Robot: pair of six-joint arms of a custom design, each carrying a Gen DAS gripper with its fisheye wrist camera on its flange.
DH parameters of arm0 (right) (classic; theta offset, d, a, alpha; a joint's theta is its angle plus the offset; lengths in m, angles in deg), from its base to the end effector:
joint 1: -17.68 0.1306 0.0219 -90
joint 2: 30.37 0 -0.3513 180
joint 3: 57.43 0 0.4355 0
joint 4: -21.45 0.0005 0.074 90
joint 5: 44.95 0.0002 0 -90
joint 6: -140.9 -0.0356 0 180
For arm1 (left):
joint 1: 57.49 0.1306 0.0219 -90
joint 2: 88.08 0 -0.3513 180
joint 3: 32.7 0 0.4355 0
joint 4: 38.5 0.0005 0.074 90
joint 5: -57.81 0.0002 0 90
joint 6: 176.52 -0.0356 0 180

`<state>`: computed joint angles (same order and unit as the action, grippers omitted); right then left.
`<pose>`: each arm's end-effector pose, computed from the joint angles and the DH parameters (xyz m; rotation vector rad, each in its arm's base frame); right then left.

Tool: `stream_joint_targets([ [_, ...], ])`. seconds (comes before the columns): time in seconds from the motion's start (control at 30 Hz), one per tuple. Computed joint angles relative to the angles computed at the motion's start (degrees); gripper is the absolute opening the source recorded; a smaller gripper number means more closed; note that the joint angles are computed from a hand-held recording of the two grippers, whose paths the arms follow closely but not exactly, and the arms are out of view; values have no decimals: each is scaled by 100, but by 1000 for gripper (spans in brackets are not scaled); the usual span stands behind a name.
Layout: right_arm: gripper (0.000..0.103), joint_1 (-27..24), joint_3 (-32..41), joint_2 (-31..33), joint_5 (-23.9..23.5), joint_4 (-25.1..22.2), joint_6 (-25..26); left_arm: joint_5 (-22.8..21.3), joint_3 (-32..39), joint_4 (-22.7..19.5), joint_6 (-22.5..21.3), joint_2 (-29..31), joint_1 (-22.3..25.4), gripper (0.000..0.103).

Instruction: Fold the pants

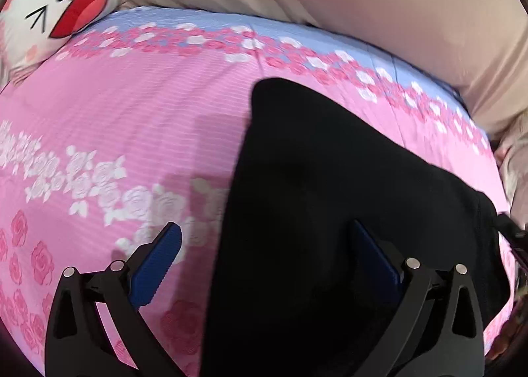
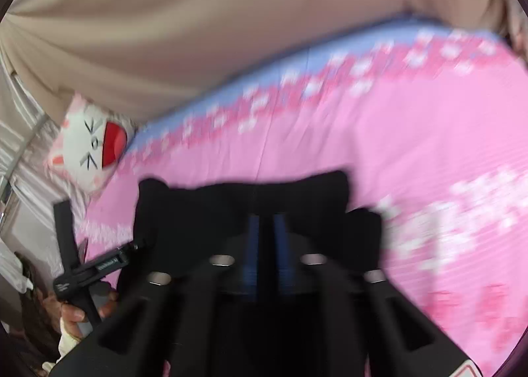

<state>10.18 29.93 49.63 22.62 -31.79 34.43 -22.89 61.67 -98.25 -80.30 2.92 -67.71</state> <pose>0.4648 -0.0480 0.4555 0.3034 2.3392 0.5393 0.5136 -0.0990 0.4165 0.1526 2.5620 -0.3174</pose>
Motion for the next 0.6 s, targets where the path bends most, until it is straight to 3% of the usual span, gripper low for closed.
stream_joint_targets([
  [0.03,79,-100,19,-7,-53,56,37,-36,-30,25,27,-45,14,98],
  [0.07,85,-181,81,71,-100,82,120,-84,-63,57,15,-85,10,98],
  [0.23,83,-446,896,1317,-738,-723,635,-422,-126,142,-13,-183,-169,98],
  [0.3,48,-348,904,1433,-984,-734,701,-530,-178,196,-107,-235,-201,98],
  [0.33,42,-247,820,1268,-828,-568,836,-567,-177,208,-125,-230,-210,98],
  [0.37,24,-158,714,961,-778,-380,955,-576,-179,209,-159,-234,-198,98],
  [0.47,10,-81,435,176,-641,4,855,-455,-126,133,-203,-199,-132,98],
  [0.53,9,26,178,-282,283,259,1035,-389,-100,121,-215,-158,-124,98],
  [0.6,10,53,92,-72,980,101,1179,-288,-73,92,-205,-81,-152,98],
])
